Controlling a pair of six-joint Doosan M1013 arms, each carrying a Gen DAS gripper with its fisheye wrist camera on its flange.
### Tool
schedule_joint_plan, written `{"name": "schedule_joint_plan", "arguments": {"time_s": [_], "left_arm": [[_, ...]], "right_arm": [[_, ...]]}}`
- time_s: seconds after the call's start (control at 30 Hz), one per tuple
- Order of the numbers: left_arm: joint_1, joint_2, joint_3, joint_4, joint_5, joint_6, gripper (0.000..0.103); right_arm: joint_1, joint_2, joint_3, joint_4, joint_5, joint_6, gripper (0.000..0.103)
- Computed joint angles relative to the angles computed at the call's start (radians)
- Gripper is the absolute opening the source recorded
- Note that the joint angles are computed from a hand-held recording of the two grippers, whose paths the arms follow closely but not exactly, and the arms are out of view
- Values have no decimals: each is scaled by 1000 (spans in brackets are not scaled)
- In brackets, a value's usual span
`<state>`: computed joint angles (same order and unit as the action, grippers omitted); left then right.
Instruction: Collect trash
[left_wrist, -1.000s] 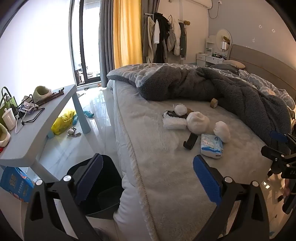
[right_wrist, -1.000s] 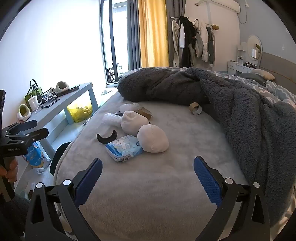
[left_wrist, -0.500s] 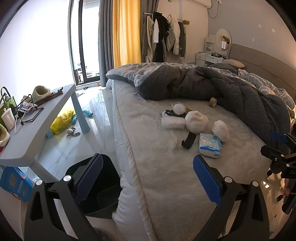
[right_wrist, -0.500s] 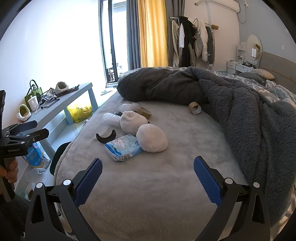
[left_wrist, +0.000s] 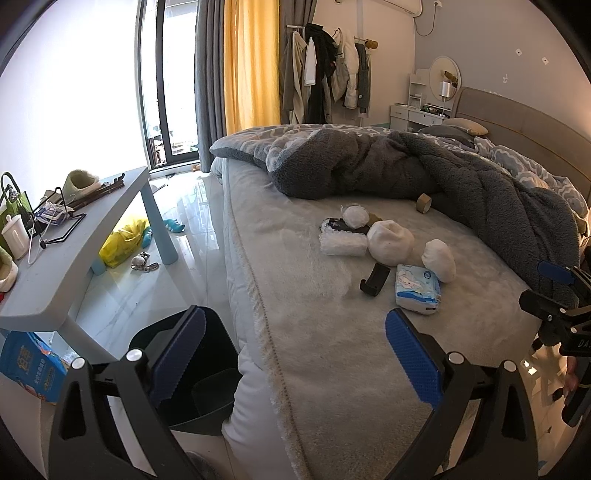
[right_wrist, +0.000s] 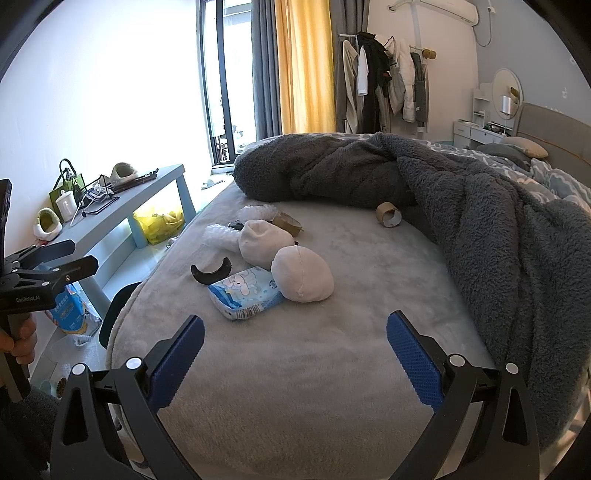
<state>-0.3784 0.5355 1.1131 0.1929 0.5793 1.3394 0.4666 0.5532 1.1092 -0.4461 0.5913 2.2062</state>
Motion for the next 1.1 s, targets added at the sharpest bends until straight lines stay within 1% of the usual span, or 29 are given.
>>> {"name": "schedule_joint_plan", "arguments": {"time_s": [1.1], "left_arm": [[-1, 2, 0, -1, 0, -3, 100]], "right_arm": [[-1, -2, 3, 1, 0, 3, 100]]}}
